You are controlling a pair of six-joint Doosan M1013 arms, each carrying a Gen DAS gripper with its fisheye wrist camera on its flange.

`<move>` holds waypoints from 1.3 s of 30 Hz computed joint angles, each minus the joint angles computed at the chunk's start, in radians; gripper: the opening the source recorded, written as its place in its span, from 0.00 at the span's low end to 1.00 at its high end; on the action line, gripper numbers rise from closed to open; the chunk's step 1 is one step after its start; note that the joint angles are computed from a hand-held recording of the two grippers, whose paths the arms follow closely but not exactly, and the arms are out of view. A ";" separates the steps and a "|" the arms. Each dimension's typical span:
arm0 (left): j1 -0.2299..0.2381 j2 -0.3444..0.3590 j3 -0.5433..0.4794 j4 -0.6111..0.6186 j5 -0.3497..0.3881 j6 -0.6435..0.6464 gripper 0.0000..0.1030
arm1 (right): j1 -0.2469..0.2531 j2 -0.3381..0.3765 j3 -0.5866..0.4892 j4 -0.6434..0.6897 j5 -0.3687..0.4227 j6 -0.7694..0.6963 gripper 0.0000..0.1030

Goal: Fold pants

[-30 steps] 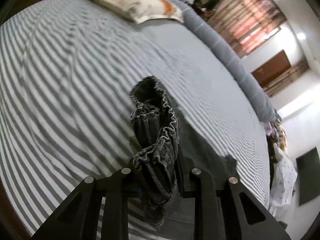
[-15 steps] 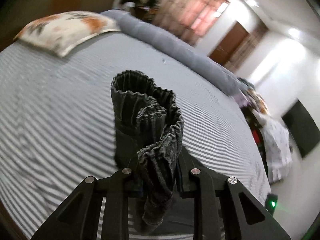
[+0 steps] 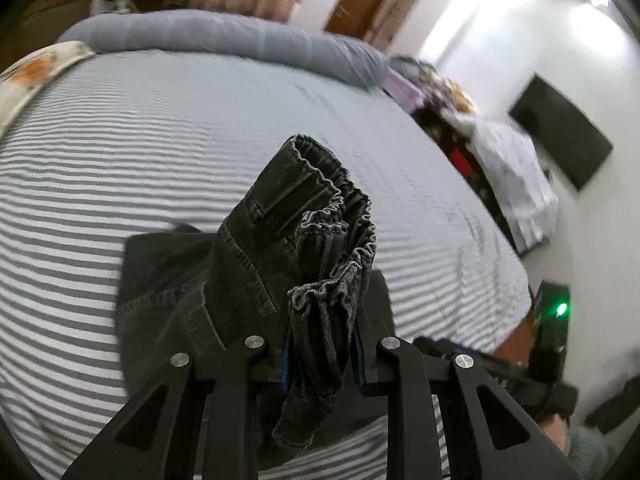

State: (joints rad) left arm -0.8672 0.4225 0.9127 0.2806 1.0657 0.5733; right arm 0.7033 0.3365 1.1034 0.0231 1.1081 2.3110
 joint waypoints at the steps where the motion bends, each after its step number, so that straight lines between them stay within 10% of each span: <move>1: -0.005 0.033 -0.045 -0.016 0.024 0.028 0.22 | -0.008 -0.009 0.016 0.006 -0.008 0.008 0.61; 14: -0.034 0.213 -0.265 -0.093 0.227 0.154 0.28 | -0.076 -0.074 0.144 0.072 -0.100 0.085 0.61; 24: -0.051 0.124 -0.135 -0.166 0.078 0.217 0.40 | -0.074 -0.077 0.140 0.069 -0.113 0.070 0.61; 39: -0.036 -0.035 0.127 0.068 0.220 -0.074 0.42 | -0.048 -0.003 0.048 0.224 -0.080 -0.119 0.46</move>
State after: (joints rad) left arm -0.9036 0.3876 1.0395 0.3485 1.2857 0.4992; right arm 0.6552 0.3337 1.1511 0.2468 1.0284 2.1921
